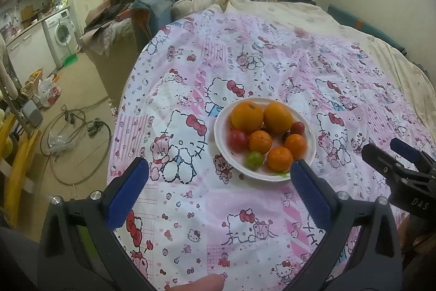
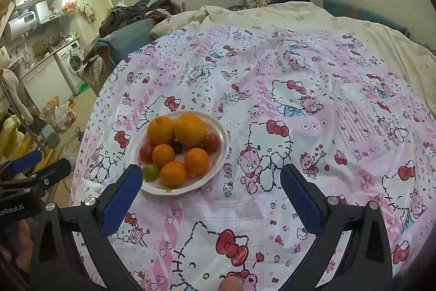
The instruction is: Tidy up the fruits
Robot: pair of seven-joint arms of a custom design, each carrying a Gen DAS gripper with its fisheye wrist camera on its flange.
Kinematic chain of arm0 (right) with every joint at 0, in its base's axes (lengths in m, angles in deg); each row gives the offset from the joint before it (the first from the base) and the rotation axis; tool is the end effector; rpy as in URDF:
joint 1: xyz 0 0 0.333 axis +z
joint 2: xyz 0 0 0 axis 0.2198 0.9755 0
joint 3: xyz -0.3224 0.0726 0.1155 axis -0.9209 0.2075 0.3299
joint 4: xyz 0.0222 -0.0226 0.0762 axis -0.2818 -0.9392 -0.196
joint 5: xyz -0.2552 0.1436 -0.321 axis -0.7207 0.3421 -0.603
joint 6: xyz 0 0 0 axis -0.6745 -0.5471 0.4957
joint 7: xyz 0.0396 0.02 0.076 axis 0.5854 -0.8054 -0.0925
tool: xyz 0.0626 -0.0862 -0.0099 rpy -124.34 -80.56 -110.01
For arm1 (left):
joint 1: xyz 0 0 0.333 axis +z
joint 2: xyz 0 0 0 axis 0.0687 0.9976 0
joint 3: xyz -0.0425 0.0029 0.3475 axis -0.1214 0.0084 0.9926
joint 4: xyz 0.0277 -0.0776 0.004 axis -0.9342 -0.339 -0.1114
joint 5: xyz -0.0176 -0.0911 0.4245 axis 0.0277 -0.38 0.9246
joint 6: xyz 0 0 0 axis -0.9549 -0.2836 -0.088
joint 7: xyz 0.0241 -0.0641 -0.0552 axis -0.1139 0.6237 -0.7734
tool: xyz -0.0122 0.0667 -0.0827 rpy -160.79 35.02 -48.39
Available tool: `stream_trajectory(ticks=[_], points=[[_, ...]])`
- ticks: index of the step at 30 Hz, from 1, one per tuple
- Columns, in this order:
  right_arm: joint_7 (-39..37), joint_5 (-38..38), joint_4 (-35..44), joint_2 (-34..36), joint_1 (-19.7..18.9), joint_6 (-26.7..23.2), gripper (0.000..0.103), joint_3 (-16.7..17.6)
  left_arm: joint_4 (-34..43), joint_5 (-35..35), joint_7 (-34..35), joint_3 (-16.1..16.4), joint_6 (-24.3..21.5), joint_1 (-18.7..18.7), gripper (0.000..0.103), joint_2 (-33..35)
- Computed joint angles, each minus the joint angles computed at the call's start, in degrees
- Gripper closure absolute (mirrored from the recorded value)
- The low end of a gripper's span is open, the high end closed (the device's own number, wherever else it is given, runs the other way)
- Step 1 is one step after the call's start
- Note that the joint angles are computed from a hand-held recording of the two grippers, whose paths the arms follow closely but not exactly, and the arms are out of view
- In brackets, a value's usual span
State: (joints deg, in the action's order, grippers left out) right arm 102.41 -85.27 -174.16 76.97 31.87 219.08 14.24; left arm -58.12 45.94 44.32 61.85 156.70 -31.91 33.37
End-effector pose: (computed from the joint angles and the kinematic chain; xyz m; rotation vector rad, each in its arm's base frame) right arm 0.5978 0.2719 0.4912 -1.6854 1.6636 -0.5555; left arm 0.6117 -0.5000 0.5046 -1.7525 1.8046 -0.7611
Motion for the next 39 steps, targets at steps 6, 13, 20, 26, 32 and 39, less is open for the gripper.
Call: stream_trajectory(ticks=[6,13,20,26,32,39], points=[[0.4,-0.4,0.1,-0.1,0.1,-0.5,0.0,-0.1,0.0,0.3,-0.3,0.1,0.0,-0.1,0.001,0.0],[0.1,0.7,0.2,0.0,-0.2,-0.5,0.0,0.2,0.9,0.7,-0.2,0.2,-0.3,-0.4,0.001,0.5],[-0.1,0.6,0.2,0.0,-0.1,-0.7,0.0,0.1,0.8,0.2,-0.2,0.2,-0.1,-0.3,0.001,0.4],[0.2,0.2,0.2,-0.1,0.0,-0.6,0.0,0.0,0.6,0.2,0.0,0.2,0.1,-0.2,0.001,0.3],[0.4,0.0,0.2,-0.1,0.0,-0.6,0.0,0.0,0.6,0.2,0.0,0.2,0.2,-0.2,0.001,0.3],[0.3,0.0,0.2,0.0,0.0,-0.5,0.0,0.1,0.5,0.1,0.0,0.2,0.2,-0.2,0.001,0.3]])
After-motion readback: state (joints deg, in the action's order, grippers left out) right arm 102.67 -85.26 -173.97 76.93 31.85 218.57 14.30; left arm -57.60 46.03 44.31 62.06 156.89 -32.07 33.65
